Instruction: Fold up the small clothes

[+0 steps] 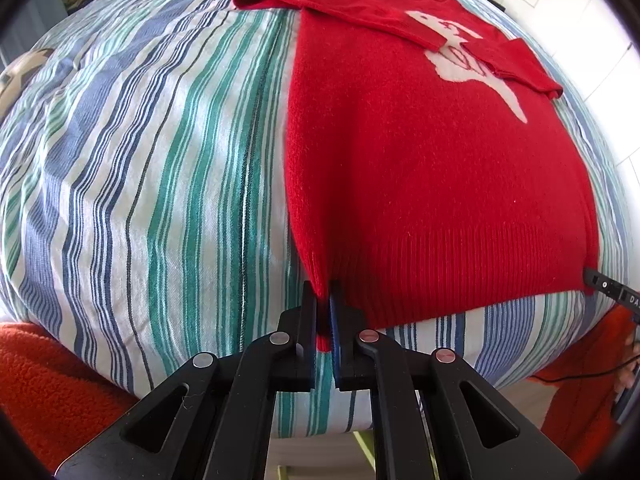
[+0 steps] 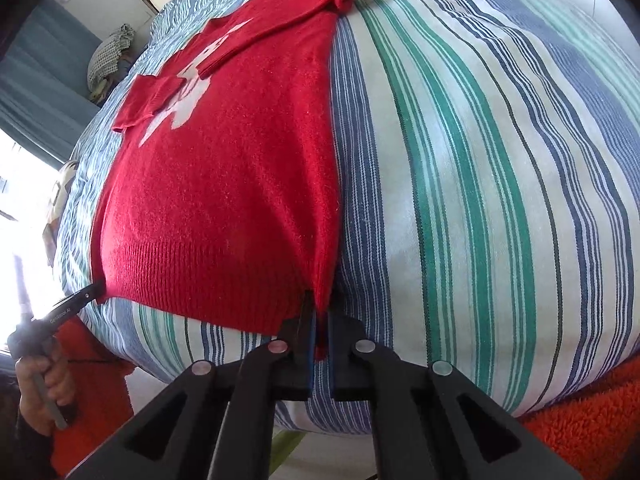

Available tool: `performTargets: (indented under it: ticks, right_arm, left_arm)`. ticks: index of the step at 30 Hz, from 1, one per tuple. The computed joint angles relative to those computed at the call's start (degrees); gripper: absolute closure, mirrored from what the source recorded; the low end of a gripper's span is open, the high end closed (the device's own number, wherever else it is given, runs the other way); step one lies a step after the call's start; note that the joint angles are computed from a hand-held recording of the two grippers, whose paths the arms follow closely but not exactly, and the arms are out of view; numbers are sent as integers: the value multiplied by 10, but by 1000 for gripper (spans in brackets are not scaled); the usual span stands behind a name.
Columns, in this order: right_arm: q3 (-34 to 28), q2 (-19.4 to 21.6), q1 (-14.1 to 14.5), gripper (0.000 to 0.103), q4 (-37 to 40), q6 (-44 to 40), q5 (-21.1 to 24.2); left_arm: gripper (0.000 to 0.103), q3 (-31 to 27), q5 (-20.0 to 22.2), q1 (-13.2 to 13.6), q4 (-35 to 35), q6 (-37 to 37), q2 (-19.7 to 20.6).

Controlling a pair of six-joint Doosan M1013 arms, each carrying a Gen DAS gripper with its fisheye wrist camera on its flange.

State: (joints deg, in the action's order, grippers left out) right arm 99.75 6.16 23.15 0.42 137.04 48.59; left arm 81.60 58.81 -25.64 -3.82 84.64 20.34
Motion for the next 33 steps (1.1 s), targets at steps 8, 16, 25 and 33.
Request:
performTargets:
  ticks: [8,16,25,33]
  right_arm:
    - [-1,1,1,101,-1,2,-2]
    - [0,-12,-7,76,49,-15,22]
    - [-116,3,11,59,-162,-84,177]
    - [-270,139,-15,47,-72,-398,87]
  left_arm:
    - [95,-3,-1,-6,12,-6,3]
    - [58,-5,32,-24,92,-48,-4]
    - [44,22,-18,-8,123,-92,-63]
    - [41,36,-134,12,201,-254,-58]
